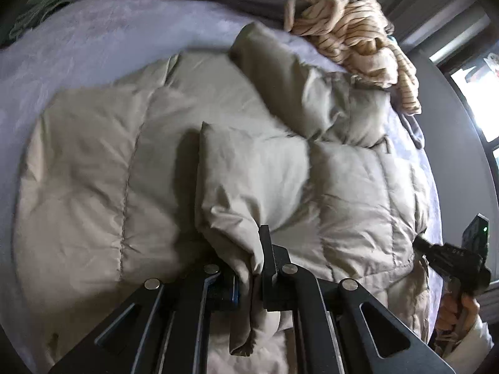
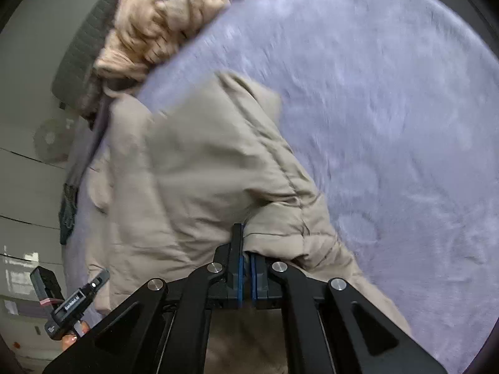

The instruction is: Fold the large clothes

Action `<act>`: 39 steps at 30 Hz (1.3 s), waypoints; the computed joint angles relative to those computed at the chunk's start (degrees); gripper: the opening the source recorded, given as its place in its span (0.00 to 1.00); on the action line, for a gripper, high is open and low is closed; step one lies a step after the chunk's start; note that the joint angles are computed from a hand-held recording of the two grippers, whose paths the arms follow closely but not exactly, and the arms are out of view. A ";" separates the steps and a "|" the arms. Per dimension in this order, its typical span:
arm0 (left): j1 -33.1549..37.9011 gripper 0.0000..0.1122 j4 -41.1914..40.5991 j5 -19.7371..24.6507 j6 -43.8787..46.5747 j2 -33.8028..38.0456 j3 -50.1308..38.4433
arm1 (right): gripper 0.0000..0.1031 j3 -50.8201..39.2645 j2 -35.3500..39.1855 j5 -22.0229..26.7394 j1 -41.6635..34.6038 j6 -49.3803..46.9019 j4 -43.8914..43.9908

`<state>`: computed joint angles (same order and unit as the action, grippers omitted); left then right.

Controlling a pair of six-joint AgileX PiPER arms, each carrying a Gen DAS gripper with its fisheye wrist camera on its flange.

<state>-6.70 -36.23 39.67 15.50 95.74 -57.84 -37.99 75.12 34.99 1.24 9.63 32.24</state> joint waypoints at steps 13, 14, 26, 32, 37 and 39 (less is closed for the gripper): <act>3.16 0.44 19.88 -0.03 -16.82 -11.25 1.17 | 0.50 -3.38 -7.72 12.88 -0.29 4.87 -8.82; 3.66 0.44 19.24 0.38 -15.73 -11.71 0.80 | 0.42 -3.92 -9.73 13.30 0.90 7.95 -12.77; -7.60 0.44 26.89 -4.77 -28.67 -1.34 -3.40 | 0.11 -18.75 9.14 4.58 2.36 6.18 -20.18; -7.48 0.44 24.79 -9.33 -24.78 1.86 -1.58 | 0.06 -14.95 16.19 -3.18 1.53 3.33 -19.00; -9.99 0.44 31.99 -9.34 -30.86 2.32 -2.29 | 0.06 -13.32 15.17 -5.32 3.21 7.70 -23.53; -10.34 0.44 34.04 -7.67 -32.85 1.38 -2.69 | 0.09 -13.91 13.52 -2.76 4.66 11.94 -28.19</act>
